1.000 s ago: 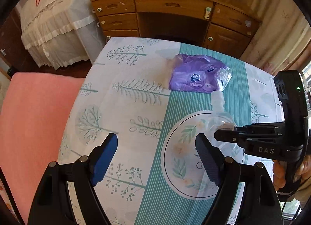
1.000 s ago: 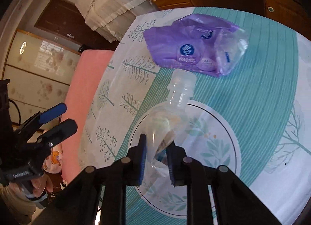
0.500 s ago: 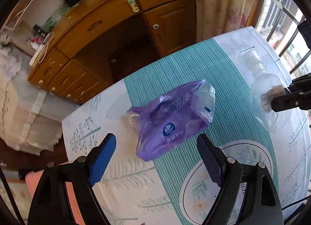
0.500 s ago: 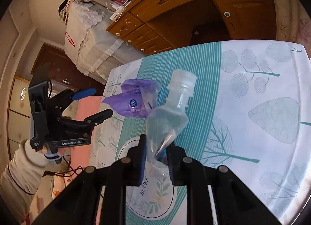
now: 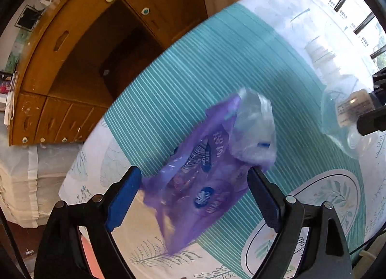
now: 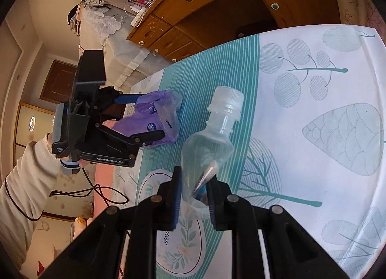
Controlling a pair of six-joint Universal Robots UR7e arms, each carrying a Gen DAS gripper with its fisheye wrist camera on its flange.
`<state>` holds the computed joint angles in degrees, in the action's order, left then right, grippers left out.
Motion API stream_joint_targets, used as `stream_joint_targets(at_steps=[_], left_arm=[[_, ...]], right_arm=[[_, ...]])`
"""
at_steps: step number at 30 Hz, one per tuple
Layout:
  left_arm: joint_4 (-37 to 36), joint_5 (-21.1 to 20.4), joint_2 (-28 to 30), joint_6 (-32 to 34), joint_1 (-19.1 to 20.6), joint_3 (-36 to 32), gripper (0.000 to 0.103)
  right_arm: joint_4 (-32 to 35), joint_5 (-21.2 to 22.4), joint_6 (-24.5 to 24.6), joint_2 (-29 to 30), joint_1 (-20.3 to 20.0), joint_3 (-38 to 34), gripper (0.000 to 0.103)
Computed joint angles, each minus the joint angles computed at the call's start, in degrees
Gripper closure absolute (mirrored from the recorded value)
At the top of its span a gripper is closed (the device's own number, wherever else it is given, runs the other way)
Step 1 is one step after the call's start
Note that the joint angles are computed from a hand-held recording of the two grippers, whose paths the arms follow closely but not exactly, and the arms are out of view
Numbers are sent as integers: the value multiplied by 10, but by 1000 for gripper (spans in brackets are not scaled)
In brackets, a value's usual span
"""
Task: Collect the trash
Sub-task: 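Grasp the clear plastic bottle with the right tool while the left tool grasps the purple tissue pack, then carry the purple pack and clear bottle over the bin with both tools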
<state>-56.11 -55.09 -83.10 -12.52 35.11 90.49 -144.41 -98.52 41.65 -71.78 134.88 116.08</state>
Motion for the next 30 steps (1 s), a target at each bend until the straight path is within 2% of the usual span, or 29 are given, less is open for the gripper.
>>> stream_joint_targets(at_steps=[5, 7, 9, 11, 12, 13, 16, 19, 25, 28, 30], left_arm=[[-2, -20, -6, -24, 10, 9, 24], [-8, -36, -9, -43, 15, 6, 39], [-14, -43, -17, -77, 16, 8, 45], [-19, -39, -30, -112, 9, 17, 60], [-16, -34, -37, -135, 3, 23, 73], [-13, -33, -44, -157, -3, 29, 80], [-20, -57, -76, -214, -20, 48, 89], [-46, -104, -116, -276, -31, 65, 93], [-38, -154, -209, -414, -91, 95, 93], [6, -171, -250, -486, -141, 91, 93], [35, -192, -278, -539, -188, 85, 93]], right_arm=[[-5, 1, 1, 4, 1, 0, 84], [-9, 4, 3, 4, 1, 3, 84], [-14, 6, 8, 5, 3, 6, 84], [-17, 8, 15, 6, 6, 8, 84], [-19, 9, 20, 7, 9, 10, 84], [-19, 11, 25, 8, 12, 10, 84], [-17, 15, 41, 10, 25, 14, 84], [-17, 17, 62, 11, 41, 16, 84], [-14, 11, 116, 8, 87, 21, 84], [0, -3, 149, 7, 121, 15, 84], [10, -13, 178, 8, 147, 9, 84]])
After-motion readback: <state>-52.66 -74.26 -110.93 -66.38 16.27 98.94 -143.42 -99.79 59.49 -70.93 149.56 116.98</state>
